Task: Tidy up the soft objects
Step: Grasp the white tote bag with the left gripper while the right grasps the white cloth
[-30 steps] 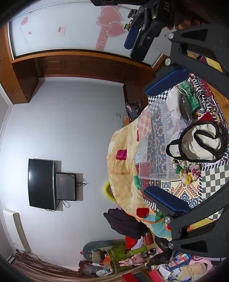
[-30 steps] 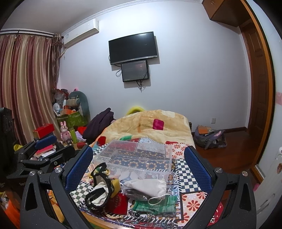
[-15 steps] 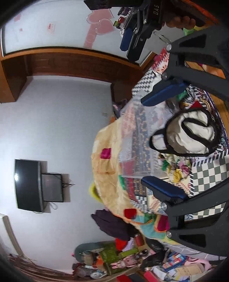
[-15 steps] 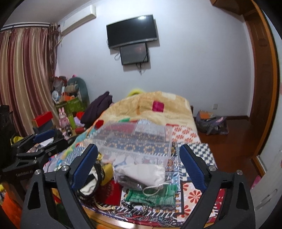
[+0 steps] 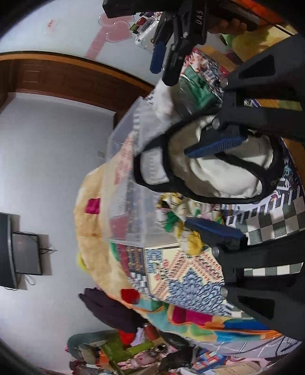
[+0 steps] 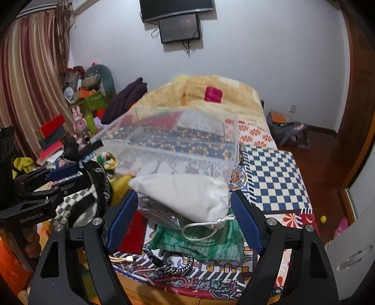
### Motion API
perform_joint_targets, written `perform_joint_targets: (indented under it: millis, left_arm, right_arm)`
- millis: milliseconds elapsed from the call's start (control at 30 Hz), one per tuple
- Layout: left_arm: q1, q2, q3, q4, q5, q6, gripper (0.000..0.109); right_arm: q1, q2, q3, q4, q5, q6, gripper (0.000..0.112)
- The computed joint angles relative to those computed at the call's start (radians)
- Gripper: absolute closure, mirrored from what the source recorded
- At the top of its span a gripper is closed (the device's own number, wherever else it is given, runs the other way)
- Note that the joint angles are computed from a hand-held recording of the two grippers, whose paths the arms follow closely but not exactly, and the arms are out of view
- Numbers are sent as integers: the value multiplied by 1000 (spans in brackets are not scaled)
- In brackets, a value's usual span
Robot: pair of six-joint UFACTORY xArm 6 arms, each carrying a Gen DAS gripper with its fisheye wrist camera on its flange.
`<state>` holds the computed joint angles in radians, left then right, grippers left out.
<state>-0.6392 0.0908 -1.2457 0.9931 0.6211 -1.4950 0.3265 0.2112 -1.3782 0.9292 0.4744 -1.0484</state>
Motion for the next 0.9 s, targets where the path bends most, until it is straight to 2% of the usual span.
perform_joint_targets:
  millis: [100, 133, 200, 267, 367, 533, 700, 900]
  left_arm:
    - [29, 6, 20, -34, -53, 1, 79]
    - [36, 6, 27, -33, -72, -2, 88]
    - [37, 9, 27, -13, -69, -16, 94]
    - [30, 11, 21, 11, -55, -28, 101]
    - [30, 5, 24, 36, -59, -50, 104]
    - [22, -31, 38, 94, -55, -103, 105]
    - [6, -64, 29, 135, -10, -129, 105]
    - [9, -106, 17, 160, -3, -146, 105]
  right_arm:
    - [6, 29, -26, -62, -1, 47, 46]
    - [7, 44, -42, -86, 4, 66, 53]
    - [1, 60, -66, -100, 39, 83, 66]
    - [-5, 72, -85, -89, 73, 85, 83]
    - [-14, 72, -94, -65, 100, 82, 95]
    - [-39, 49, -90, 23, 136, 50, 101]
    - [-39, 14, -74, 80, 125, 14, 102]
    - [-41, -33, -67, 159, 110, -50, 102]
